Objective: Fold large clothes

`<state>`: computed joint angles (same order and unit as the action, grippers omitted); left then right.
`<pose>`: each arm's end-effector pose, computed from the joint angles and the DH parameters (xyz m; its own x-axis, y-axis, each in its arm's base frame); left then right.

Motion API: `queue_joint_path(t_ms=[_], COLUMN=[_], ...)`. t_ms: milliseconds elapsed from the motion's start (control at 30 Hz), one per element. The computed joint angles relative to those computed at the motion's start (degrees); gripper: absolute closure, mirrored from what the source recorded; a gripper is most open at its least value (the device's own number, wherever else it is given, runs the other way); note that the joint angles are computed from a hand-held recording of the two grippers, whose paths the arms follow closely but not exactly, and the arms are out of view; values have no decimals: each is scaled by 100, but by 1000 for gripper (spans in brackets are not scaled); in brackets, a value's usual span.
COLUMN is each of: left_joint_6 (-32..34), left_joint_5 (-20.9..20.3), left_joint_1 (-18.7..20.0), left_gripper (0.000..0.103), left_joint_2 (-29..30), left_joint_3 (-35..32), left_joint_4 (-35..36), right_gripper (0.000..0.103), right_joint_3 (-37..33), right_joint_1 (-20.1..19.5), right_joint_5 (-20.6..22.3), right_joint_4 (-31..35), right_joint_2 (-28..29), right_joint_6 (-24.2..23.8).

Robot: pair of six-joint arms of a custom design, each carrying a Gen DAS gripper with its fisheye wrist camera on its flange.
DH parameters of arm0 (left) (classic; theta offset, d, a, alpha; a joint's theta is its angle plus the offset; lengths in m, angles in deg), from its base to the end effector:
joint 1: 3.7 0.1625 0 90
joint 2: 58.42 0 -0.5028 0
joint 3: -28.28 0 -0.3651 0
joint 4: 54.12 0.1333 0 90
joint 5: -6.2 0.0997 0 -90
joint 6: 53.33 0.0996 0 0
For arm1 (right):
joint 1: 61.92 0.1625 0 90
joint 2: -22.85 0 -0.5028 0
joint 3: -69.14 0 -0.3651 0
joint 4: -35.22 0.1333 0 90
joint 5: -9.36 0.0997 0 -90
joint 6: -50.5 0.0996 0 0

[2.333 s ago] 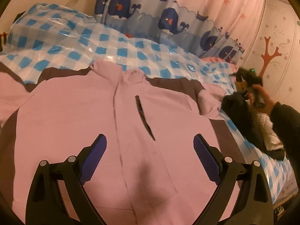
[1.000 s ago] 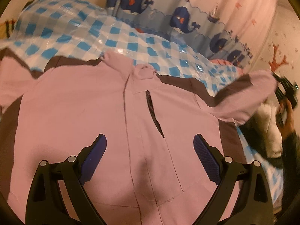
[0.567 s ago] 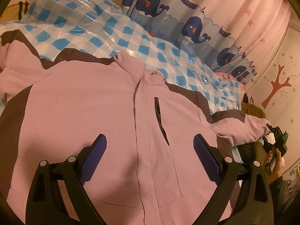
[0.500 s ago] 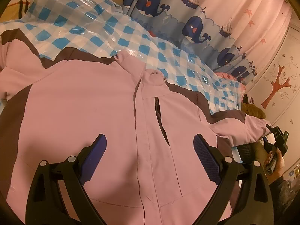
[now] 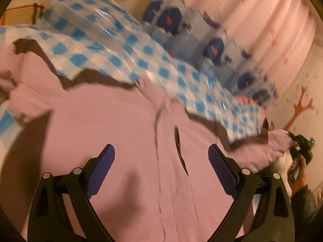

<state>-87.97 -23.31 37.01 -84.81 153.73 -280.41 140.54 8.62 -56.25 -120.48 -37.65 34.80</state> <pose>-0.2370 -0.4942 0.0467 -0.9358 -0.2705 -0.2262 0.0871 0.4443 -0.8916 -0.0813 -0.7537 0.5603 -0.9869 -0.1613 -0.0080 -0.0779 0.5192 -0.8511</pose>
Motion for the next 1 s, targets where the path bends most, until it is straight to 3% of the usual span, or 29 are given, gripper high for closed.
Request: queue_joint_path(t_ms=[267, 433, 567, 633, 667, 700, 733, 767, 800, 867, 933, 1000], left_joint_6=[465, 1207, 1879, 2112, 2194, 2257, 2233, 2181, 2097, 1749, 1308, 1165], left_joint_5=[1407, 1942, 2173, 2220, 2237, 2220, 2233, 2232, 2223, 2163, 2093, 2052], left_joint_1=[-115, -281, -370, -376, -376, -366, -390, -400, -392, -360, -306, -293], left_gripper=[13, 13, 13, 13, 13, 13, 13, 13, 13, 13, 13, 13], left_joint_2=[-163, -358, -530, -606, -617, -655, -634, -620, -620, -598, -591, -574], left_joint_3=[502, 783, 928, 978, 981, 1013, 1071, 1123, 1164, 1288, 1412, 1454], left_joint_4=[-2137, -3880, -5095, -5508, -5636, -5775, -5875, -5934, -5935, -5831, -5597, -5549], right_gripper=[88, 88, 88, 81, 74, 60, 58, 58, 50, 40, 36, 21], right_joint_3=[1289, 2291, 3088, 3209, 3204, 3189, 3171, 3259, 3259, 3040, 2968, 3102], right_joint_1=[1730, 2410, 2683, 2705, 2688, 2658, 2600, 2540, 2525, 2520, 2549, 2635], right_joint_5=[-117, -424, -1315, -1997, -2468, -2776, -2984, -2951, -2854, -2600, -2302, -2098], right_joint_4=[-259, -705, -1447, -1388, -1123, -864, -606, -588, -453, 452, 923, 981], right_joint_2=[-52, 509, 1412, 1878, 2112, 2249, 2367, 2320, 2239, 2011, 1824, 1570], right_joint_6=[-1656, -2089, -2541, -2668, -2671, -2639, -2601, -2692, -2680, -2418, -2447, -2559])
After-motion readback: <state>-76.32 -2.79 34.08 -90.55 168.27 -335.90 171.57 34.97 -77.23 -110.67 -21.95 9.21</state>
